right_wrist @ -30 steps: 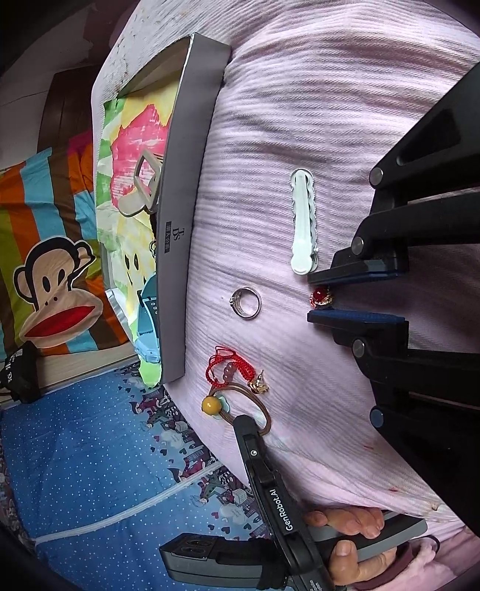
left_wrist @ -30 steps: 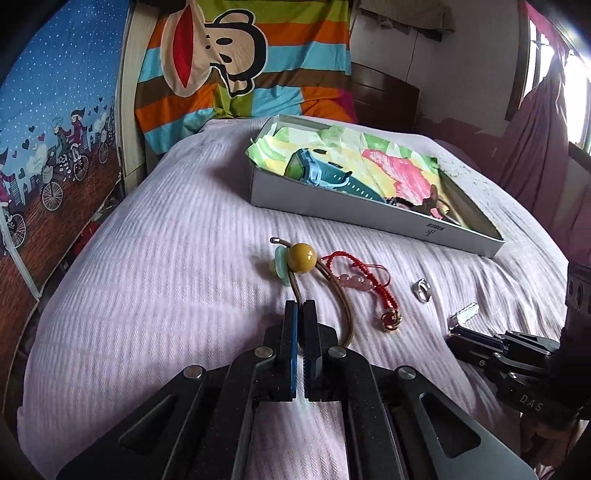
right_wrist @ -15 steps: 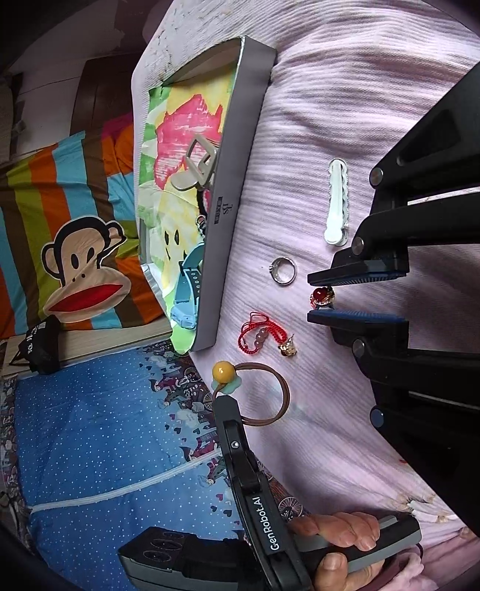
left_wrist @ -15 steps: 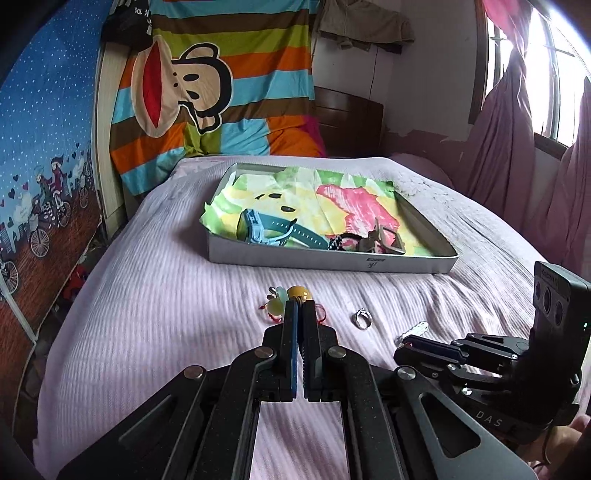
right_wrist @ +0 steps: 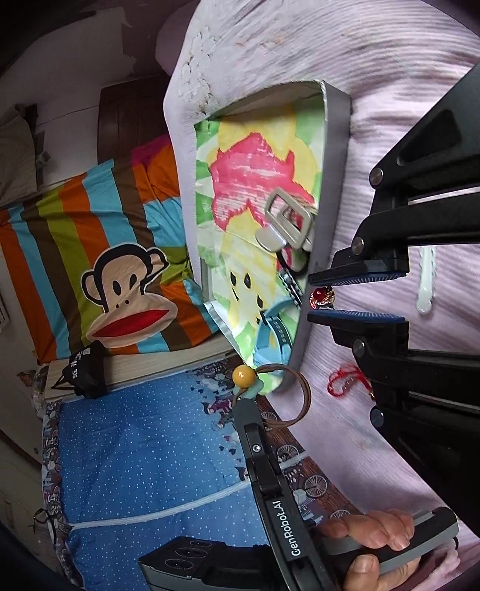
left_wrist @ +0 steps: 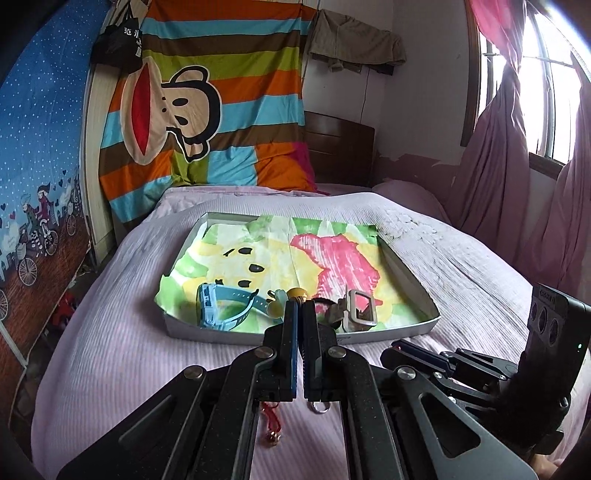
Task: Organize jewelry
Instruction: 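Carry the pendant in the right tool while the left tool carries the bead hair tie toward the tray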
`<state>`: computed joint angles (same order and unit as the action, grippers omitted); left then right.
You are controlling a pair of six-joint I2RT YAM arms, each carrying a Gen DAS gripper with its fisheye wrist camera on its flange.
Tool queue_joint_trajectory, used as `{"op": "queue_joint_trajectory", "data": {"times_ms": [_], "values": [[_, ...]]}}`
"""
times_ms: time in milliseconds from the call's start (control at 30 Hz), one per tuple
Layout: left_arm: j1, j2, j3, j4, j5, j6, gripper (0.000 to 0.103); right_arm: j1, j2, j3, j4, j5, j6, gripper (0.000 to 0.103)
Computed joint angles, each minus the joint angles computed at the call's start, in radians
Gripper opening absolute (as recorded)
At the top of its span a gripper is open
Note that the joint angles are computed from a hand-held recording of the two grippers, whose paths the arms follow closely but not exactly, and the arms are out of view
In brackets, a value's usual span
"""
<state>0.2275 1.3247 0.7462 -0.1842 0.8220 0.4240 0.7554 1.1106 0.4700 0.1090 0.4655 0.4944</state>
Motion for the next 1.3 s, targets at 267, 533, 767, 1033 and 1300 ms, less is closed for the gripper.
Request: {"op": "queue_joint_trajectory", "data": {"times_ms": [267,533,767,1033,1300], "values": [[-0.122,0.136,0.052,0.16,-0.066,-0.168,0.0,-0.149,0.005,-0.012,0.006,0.001,-0.029,0.012],[-0.206,0.233,0.086,0.232,-0.133,-0.222,0.0,-0.246,0.098,0.033,-0.018,-0.013,-0.049,0.012],[-0.241,0.318,0.11,0.255,-0.182,-0.221,0.0,-0.315,0.188,0.094,-0.068,-0.081,-0.044,0.013],[-0.254,0.376,0.127,0.242,-0.207,-0.198,0.0,-0.322,0.241,0.148,-0.131,-0.094,-0.054,0.013],[-0.244,0.397,0.158,0.188,-0.196,-0.203,0.001,-0.325,0.238,0.146,-0.123,-0.099,-0.058,0.019]]}}
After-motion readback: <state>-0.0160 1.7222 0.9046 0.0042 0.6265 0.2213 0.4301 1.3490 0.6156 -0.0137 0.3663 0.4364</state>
